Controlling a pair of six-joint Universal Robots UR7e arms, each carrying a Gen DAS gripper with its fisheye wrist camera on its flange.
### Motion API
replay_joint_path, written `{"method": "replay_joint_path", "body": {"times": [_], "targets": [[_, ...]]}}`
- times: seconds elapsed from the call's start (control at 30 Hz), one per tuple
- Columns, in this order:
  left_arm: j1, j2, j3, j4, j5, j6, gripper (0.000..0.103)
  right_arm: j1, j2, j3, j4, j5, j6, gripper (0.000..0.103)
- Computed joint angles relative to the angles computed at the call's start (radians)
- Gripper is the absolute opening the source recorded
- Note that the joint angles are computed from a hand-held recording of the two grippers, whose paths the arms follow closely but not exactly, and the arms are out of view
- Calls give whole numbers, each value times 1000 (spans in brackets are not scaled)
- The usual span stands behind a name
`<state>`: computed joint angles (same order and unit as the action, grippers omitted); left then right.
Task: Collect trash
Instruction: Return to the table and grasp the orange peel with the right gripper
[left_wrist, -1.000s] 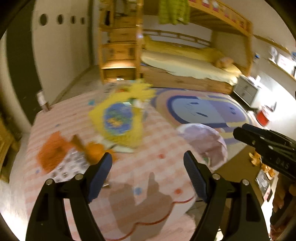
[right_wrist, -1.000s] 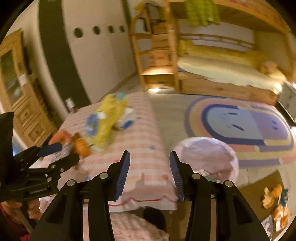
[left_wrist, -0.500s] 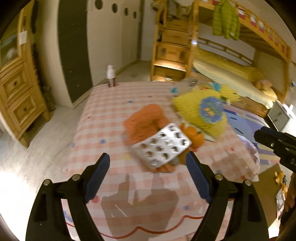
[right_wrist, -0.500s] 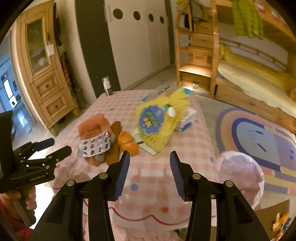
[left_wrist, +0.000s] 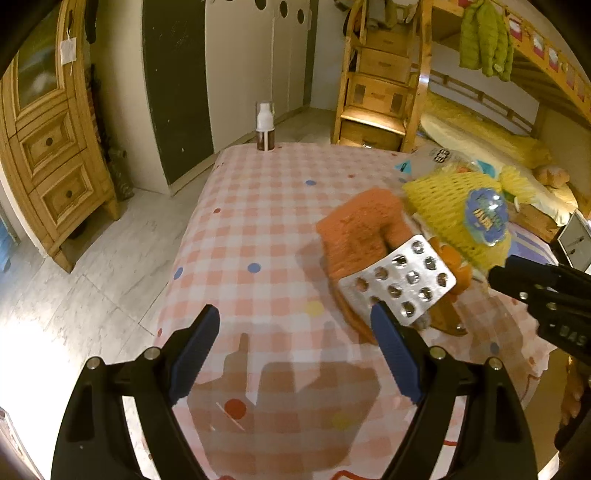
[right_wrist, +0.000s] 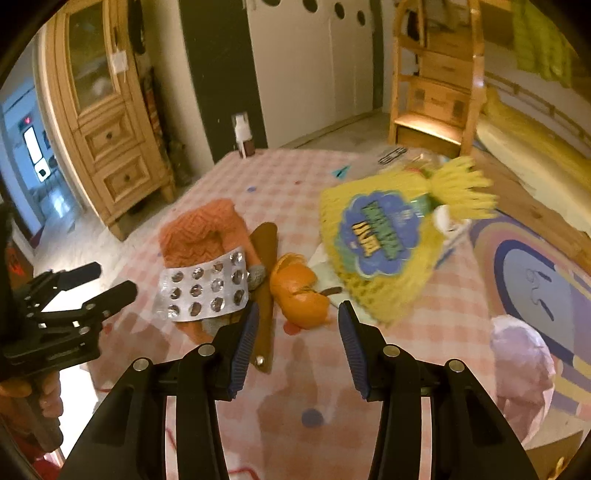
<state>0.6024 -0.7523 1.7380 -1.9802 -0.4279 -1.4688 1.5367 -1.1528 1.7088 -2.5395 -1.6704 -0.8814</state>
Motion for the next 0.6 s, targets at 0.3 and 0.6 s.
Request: {"method": "replay_joint_path", "body": {"times": [0.3,0.6], "targets": [[15,-8,18,-39,-6,25,81,29,89,-35,-37,-89,-11,41],[-6,1,44,-173,-24,130,81,34,87,-3,-102,-139,-46,23]]}}
